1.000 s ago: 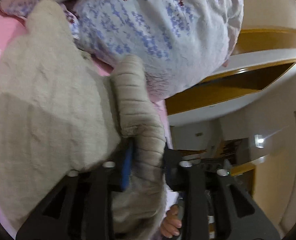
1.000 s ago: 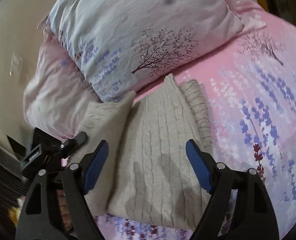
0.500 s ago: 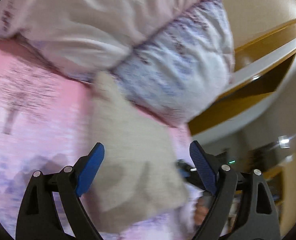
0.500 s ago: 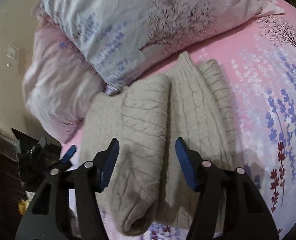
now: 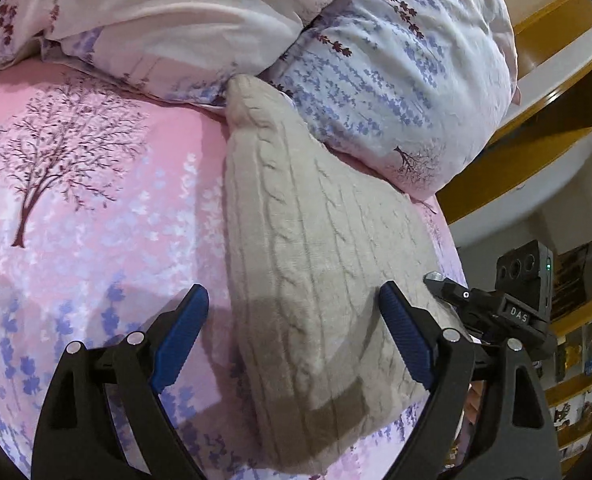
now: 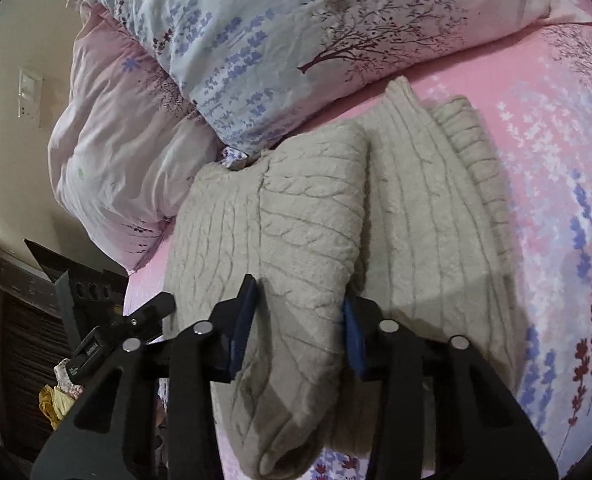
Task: Fold small clothes
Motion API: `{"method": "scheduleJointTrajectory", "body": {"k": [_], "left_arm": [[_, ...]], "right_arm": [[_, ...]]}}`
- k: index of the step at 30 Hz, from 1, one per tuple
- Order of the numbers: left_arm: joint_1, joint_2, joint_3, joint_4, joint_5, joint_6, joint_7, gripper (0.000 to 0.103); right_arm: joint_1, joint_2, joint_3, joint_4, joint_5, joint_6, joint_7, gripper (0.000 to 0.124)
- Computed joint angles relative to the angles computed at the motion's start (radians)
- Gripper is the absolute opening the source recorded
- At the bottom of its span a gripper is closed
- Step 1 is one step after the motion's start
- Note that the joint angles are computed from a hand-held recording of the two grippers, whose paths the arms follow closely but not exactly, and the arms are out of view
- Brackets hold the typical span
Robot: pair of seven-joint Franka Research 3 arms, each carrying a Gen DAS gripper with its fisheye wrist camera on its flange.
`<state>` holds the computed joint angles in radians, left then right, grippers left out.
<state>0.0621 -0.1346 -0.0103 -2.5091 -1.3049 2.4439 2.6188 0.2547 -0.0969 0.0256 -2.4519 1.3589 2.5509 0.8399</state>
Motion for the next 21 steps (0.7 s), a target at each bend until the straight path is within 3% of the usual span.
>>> {"method": "scheduleJointTrajectory", "body": {"k": [3,12,15,16,19,21], "left_arm": [[-0.002,0.001,-0.003,0.003,-0.001,0.004,-0.007,0.087],[-0.013,0.005,-0.010,0.022,-0.016,-0.009,-0.042,0.088],[-0.022,0.005,-0.017,0.026,-0.022,-0.012,-0.032,0.089],[-0.024,0.007,-0.018,0.028,-0.022,-0.017,-0.028,0.089],[-0.032,0.021,-0.028,0.035,-0.001,-0.006,-0.045,0.089],[-0.032,0.030,-0.027,0.039,0.003,-0.019,-0.047,0.089]], "right_arm": [[0.005,-0.005,0.003,0.000,0.043,0.000,-0.068,0.019],[0.058,-0.099,0.031,-0.001,0.093,0.307,-0.186,0.011],[0.070,-0.127,0.021,-0.011,0.192,0.416,-0.272,0.009],[0.065,-0.123,0.019,-0.024,0.168,0.428,-0.246,0.009],[0.032,-0.072,0.013,-0.072,-0.089,0.376,0.027,0.009],[0.042,-0.050,-0.013,-0.078,-0.040,0.348,0.003,0.009]]}}
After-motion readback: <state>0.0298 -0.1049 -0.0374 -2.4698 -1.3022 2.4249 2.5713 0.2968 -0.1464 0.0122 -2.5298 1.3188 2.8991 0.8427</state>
